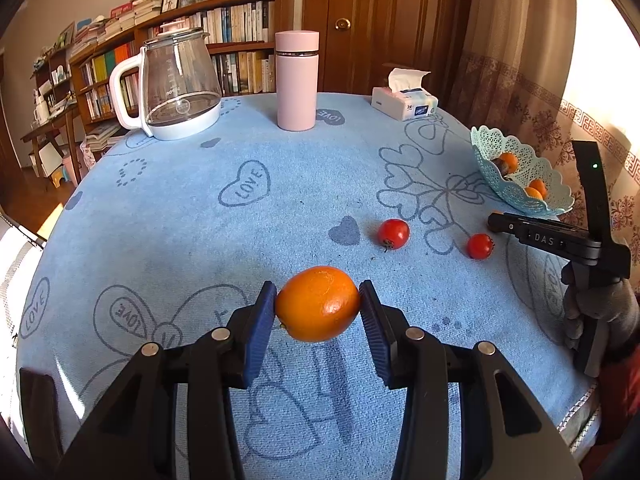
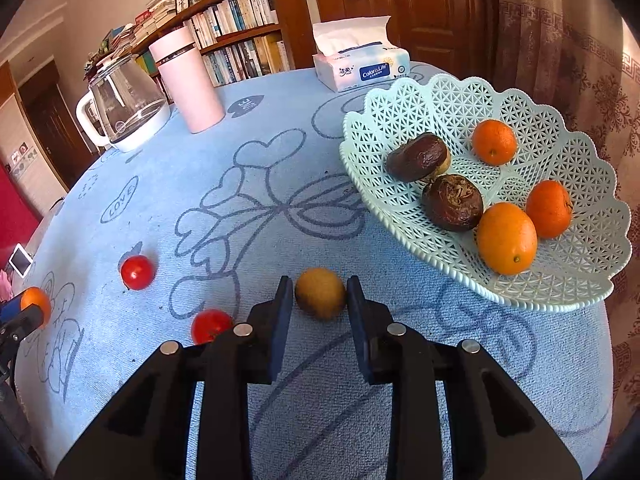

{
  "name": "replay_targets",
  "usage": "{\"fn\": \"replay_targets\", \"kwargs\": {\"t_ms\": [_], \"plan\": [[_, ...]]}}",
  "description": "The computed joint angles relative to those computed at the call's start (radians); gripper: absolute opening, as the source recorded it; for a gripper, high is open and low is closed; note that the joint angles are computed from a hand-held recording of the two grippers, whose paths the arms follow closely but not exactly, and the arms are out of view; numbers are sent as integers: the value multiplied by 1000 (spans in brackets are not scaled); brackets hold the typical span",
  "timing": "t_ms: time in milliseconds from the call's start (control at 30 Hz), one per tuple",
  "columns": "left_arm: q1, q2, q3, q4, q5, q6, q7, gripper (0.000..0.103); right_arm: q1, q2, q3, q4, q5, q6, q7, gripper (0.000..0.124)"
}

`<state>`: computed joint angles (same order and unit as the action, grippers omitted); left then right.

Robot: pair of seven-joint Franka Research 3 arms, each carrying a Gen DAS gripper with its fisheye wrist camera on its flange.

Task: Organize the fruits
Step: 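Lift the yellow-brown fruit with the right tool and carry it over the basket, then lower the yellow-brown fruit into the basket and open the right tool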

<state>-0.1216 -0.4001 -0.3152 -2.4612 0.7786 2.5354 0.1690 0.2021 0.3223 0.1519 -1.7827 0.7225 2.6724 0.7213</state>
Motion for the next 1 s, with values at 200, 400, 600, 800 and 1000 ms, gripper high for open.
{"fn": "replay_targets", "kwargs": {"t_ms": [200,400,600,800,1000], "plan": [[-1,3,0,2,0,-2,0,43,-39,-49,37,-40,169,7,-164,27],[-2,6,0,4,2,-1,1,43,-58,-89,17,-41,360,-30,-261,27],[-6,15,0,9,-1,-1,4,43,-60,-87,-24,-6,447,4,-256,27],[-9,25,1,15,0,-1,7,43,-79,-34,-49,48,392,72,-117,27],[-14,35,3,22,-2,1,13,43,-128,4,-33,84,372,53,-27,29]]}}
